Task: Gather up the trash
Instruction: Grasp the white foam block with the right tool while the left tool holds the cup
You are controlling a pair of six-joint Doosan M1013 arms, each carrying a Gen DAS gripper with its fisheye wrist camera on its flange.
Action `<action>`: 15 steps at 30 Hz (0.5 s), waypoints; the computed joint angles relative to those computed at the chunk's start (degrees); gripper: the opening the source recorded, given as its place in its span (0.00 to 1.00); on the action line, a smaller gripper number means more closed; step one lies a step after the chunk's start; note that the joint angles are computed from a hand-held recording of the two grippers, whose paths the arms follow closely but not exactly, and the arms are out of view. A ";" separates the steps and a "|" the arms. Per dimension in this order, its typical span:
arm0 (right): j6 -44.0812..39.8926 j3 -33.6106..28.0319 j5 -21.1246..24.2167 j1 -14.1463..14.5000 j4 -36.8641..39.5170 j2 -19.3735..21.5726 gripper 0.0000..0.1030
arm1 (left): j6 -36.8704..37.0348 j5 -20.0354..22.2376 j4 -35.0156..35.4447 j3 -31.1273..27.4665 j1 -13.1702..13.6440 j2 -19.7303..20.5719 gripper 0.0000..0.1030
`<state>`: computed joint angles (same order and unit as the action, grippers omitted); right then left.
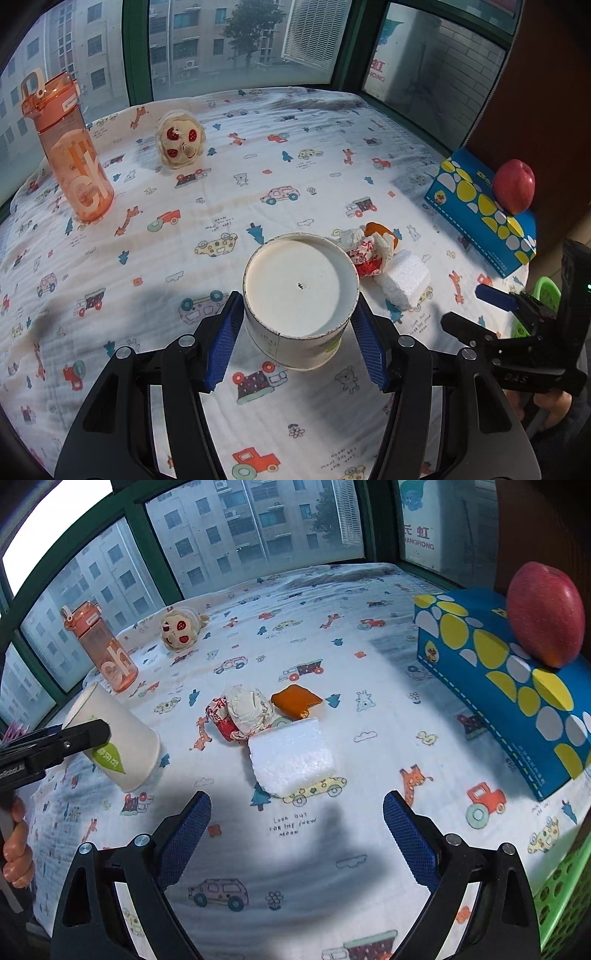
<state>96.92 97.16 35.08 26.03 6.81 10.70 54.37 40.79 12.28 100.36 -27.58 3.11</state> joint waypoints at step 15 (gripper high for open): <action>-0.34 -5.04 3.56 0.43 -2.79 6.49 0.75 | 1.37 -0.55 -3.06 1.04 1.81 -0.18 0.56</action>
<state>96.58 92.11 38.64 26.45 4.02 17.19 55.74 40.24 9.22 101.41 -25.77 2.94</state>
